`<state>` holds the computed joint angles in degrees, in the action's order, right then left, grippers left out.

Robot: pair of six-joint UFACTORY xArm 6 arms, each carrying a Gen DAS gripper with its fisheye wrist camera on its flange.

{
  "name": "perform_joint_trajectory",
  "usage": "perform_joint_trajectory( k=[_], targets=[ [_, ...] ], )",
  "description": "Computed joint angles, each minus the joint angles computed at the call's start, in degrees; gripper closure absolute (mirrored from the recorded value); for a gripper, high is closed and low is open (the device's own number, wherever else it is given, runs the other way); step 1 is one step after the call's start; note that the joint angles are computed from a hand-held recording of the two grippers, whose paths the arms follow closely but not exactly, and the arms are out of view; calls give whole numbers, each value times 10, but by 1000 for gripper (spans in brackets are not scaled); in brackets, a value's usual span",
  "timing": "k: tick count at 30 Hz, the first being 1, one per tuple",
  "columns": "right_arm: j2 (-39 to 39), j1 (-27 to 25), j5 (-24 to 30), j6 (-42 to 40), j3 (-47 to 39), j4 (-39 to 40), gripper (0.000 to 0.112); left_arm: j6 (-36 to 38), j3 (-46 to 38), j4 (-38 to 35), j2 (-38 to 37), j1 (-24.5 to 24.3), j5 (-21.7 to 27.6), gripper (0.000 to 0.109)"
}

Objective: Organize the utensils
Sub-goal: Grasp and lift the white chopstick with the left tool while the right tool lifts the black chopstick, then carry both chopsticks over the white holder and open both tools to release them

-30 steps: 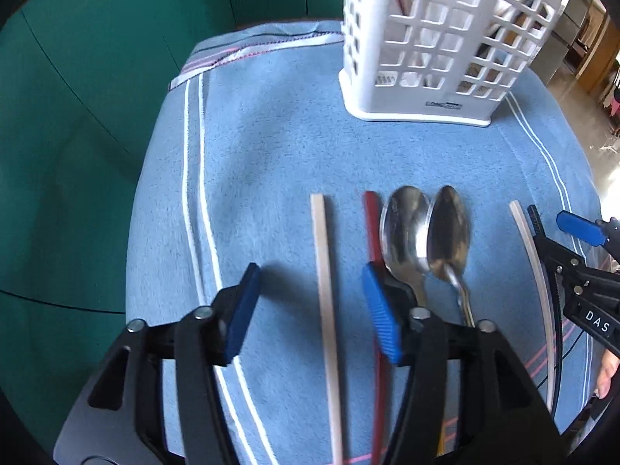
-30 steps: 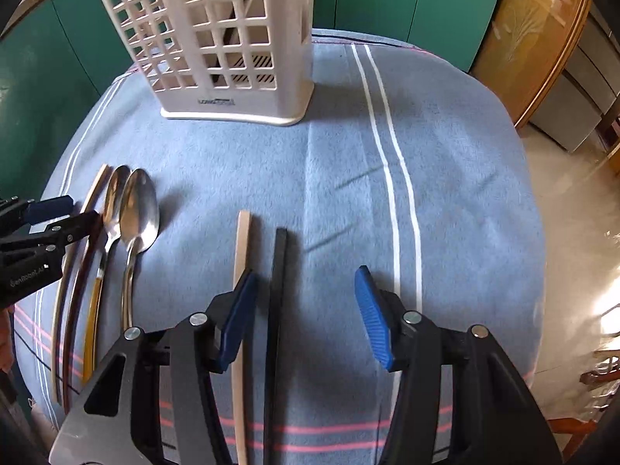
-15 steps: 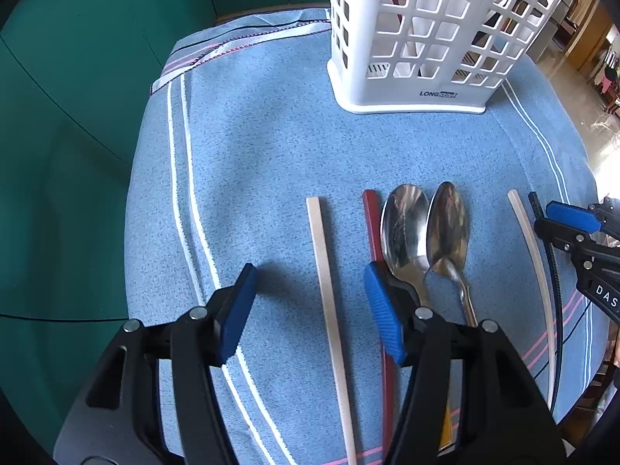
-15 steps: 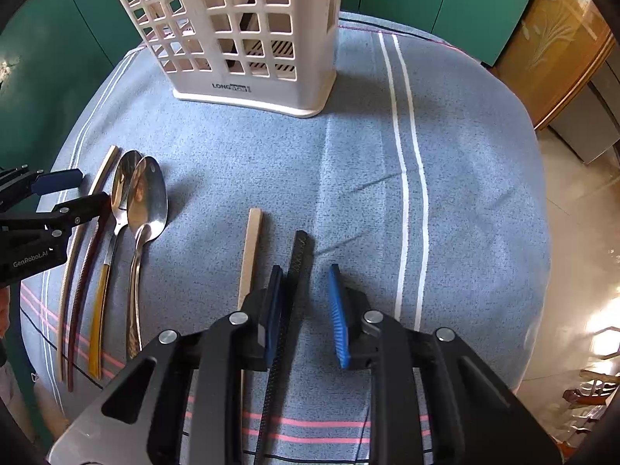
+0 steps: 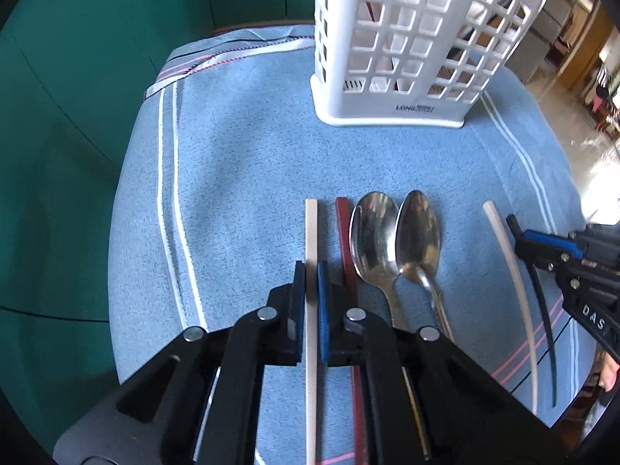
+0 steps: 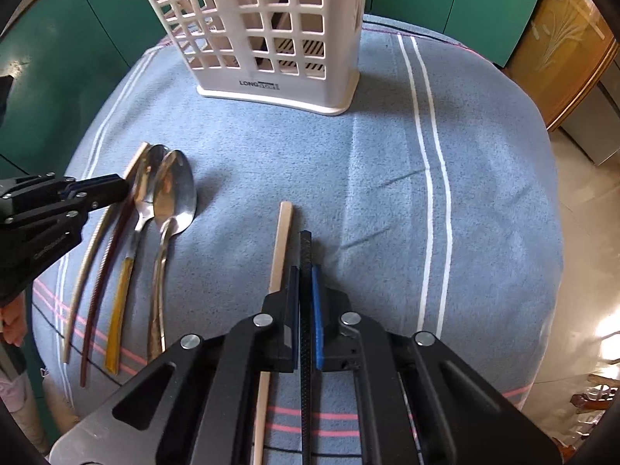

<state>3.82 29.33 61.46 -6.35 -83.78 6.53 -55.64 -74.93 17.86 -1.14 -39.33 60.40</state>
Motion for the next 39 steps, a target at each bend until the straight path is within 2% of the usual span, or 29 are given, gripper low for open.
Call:
perform_joint_trajectory(
  k=[7, 13, 21, 31, 35, 39],
  targets=[
    [-85, -23, -35, -34, 41, 49, 106, -50, -8, 80, -49, -45, 4, 103],
    [-177, -43, -67, -64, 88, 104, 106, -125, -33, 186, -84, -97, 40, 103],
    [-210, -63, -76, -93, 64, 151, 106, -158, -65, 259, -118, -146, 70, 103],
    [-220, -65, -85, -116, 35, 189, 106, -153, -116, 293, -104, -153, 72, 103],
    [-207, -64, -82, -112, 14, 191, 106, -141, -131, 293, -94, -137, 54, 103],
    [-162, -66, -71, -110, -55, 208, 106, -117, -179, 291, -70, -108, 33, 103]
  ],
)
